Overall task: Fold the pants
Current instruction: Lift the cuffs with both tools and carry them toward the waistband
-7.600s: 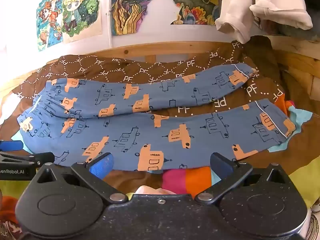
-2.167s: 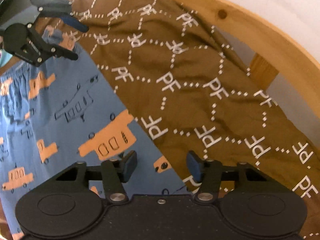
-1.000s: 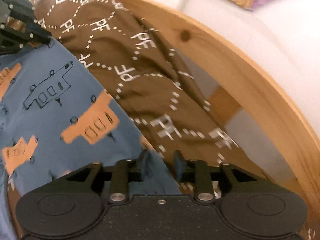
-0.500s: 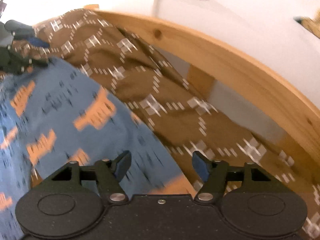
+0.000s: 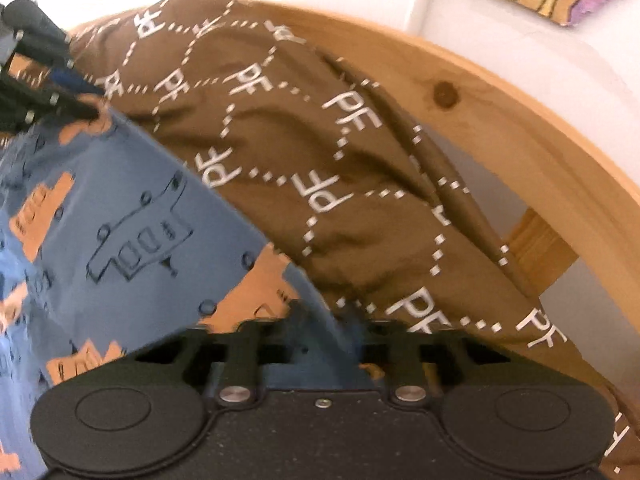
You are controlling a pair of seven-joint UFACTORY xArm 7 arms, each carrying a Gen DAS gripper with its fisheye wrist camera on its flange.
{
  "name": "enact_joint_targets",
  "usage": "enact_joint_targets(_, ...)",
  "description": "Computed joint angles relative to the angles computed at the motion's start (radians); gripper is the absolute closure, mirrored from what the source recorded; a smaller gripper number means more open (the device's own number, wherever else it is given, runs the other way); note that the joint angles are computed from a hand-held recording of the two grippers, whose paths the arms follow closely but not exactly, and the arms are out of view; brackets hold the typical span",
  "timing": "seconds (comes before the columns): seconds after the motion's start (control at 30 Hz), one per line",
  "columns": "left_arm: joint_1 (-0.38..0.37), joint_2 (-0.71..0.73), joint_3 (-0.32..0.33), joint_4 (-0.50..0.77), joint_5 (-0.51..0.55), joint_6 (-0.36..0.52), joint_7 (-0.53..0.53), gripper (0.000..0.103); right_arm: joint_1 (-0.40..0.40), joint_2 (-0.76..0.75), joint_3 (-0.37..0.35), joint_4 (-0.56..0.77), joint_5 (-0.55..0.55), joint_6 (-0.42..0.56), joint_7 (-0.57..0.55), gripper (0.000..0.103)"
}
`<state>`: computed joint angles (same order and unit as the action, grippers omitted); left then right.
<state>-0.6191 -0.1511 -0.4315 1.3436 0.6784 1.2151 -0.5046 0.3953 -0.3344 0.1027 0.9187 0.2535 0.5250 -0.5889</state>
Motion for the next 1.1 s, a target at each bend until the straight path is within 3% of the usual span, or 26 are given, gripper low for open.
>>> enact_joint_targets(0.17, -0.016, -0.026, -0.038, -0.026, 0.098, 0.013, -0.019, 0.100, -0.007, -0.125, 0.027, -0.111, -0.043, -0.100, 0.064, 0.103)
enact_joint_targets(0.3, -0.029, -0.097, -0.087, -0.110, 0.211, -0.029, -0.036, 0.100, 0.007, -0.309, 0.042, -0.227, -0.085, -0.139, 0.127, 0.103)
enact_joint_targets(0.43, -0.021, -0.217, -0.158, -0.238, 0.309, -0.095, -0.056, 0.100, 0.033, -0.554, 0.065, -0.349, -0.129, -0.087, 0.190, 0.103)
enact_joint_targets(0.57, 0.007, -0.280, -0.265, -0.285, 0.340, -0.090, -0.113, 0.101, 0.084, -0.797, 0.119, -0.441, -0.152, 0.016, 0.278, 0.103)
enact_joint_targets(0.7, 0.023, -0.314, -0.367, -0.293, 0.302, -0.047, -0.102, 0.102, 0.149, -0.989, 0.197, -0.500, -0.153, 0.148, 0.388, 0.103)
enact_joint_targets(0.87, -0.002, -0.341, -0.434, -0.308, 0.133, 0.014, -0.054, 0.102, 0.257, -1.184, 0.336, -0.560, -0.146, 0.322, 0.527, 0.103)
enact_joint_targets(1.1, -0.009, -0.308, -0.496, -0.332, 0.028, 0.049, -0.060, 0.101, 0.406, -1.235, 0.573, -0.581, -0.141, 0.491, 0.736, 0.103)
